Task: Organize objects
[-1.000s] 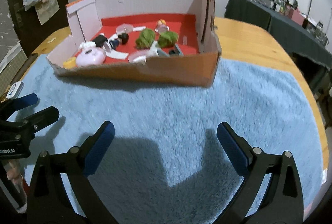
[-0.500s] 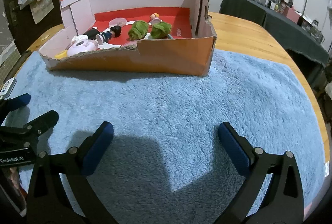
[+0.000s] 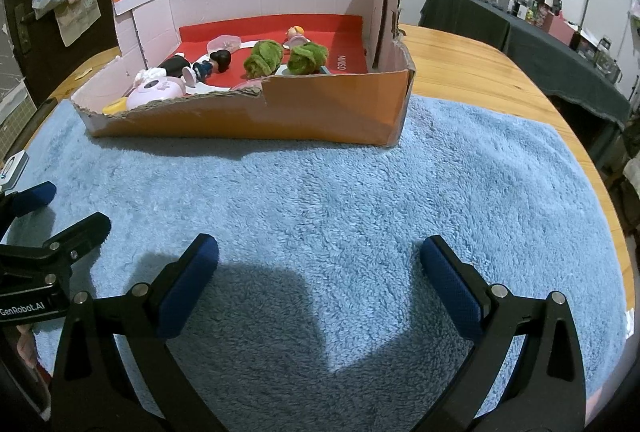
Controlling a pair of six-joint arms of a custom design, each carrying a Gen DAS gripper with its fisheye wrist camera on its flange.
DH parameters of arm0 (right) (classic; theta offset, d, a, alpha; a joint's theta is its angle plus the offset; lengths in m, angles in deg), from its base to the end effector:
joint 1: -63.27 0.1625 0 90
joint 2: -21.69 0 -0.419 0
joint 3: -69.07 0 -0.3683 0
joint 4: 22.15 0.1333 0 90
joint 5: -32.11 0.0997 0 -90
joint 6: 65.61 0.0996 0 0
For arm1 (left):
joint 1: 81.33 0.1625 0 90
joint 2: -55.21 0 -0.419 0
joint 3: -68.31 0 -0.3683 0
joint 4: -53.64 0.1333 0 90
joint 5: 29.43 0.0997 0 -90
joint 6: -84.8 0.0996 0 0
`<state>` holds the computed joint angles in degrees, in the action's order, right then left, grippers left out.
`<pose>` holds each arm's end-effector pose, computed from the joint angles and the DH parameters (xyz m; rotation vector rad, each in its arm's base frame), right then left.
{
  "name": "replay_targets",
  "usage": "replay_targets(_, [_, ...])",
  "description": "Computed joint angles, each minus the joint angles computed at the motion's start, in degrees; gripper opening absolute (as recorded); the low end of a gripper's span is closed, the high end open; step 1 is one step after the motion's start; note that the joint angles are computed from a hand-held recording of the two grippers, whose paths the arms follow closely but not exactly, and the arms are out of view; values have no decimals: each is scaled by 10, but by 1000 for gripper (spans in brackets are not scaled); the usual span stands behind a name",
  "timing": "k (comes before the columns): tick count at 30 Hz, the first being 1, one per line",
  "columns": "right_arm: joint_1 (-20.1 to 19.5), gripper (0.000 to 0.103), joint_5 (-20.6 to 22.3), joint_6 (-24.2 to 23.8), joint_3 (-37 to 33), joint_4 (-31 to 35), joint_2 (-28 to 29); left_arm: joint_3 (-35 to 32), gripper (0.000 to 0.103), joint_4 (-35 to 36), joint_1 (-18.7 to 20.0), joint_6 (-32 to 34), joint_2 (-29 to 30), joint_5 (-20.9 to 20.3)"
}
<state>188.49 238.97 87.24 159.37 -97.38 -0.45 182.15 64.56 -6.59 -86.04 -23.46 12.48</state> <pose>0.3205 -0.3769 -0.1259 -0.8735 -1.4939 1.0268 0.1060 -0.3997 0.2441 0.0780 2.2180 -0.9311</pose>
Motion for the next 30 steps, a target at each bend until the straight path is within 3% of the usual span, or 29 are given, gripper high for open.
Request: replay_targets(30, [0,103,0,-1,0,0,0,6,103,-8,-2,-12,-3,-11])
